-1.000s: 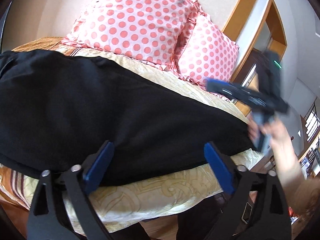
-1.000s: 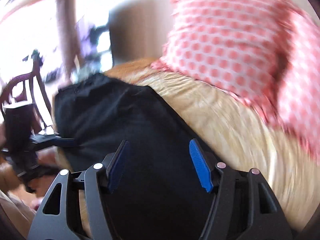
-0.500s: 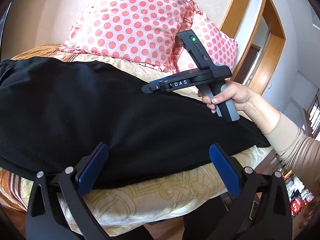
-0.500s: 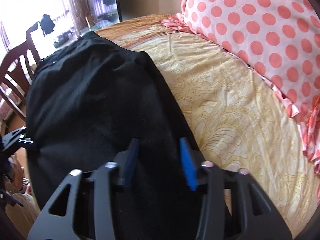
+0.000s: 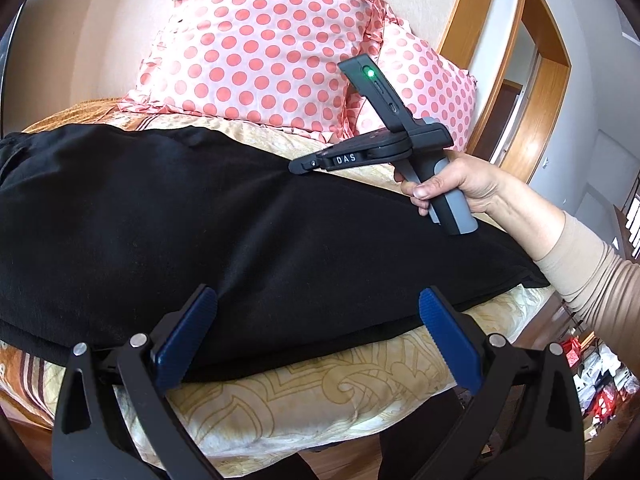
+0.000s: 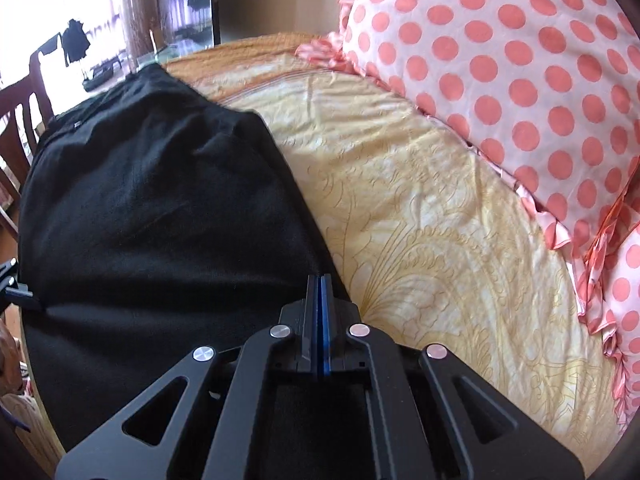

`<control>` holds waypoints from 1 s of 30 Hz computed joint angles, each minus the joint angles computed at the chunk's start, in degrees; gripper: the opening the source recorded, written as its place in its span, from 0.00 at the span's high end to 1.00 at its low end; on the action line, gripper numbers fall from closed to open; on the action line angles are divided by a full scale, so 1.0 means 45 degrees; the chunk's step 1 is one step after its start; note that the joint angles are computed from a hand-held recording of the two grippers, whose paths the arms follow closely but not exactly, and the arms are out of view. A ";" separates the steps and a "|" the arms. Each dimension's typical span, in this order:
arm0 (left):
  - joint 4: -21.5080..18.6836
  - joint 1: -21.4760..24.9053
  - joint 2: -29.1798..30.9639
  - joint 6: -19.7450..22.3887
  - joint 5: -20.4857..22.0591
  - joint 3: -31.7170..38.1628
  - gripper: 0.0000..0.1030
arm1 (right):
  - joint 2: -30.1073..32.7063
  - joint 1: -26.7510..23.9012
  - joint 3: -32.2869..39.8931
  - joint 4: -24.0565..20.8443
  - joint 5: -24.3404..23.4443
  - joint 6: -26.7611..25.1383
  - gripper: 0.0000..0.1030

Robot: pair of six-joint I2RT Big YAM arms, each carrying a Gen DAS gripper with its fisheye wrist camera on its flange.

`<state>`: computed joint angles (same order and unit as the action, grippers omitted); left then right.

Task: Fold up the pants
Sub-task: 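Move the right tool to the pant-leg end and grasp it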

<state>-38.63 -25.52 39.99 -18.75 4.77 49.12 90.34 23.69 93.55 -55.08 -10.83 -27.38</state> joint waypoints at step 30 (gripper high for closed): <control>0.0324 -0.1012 0.0690 0.0553 0.0214 0.0268 0.02 | -0.7186 -0.9741 -0.7247 0.3235 -0.1257 0.6543 0.45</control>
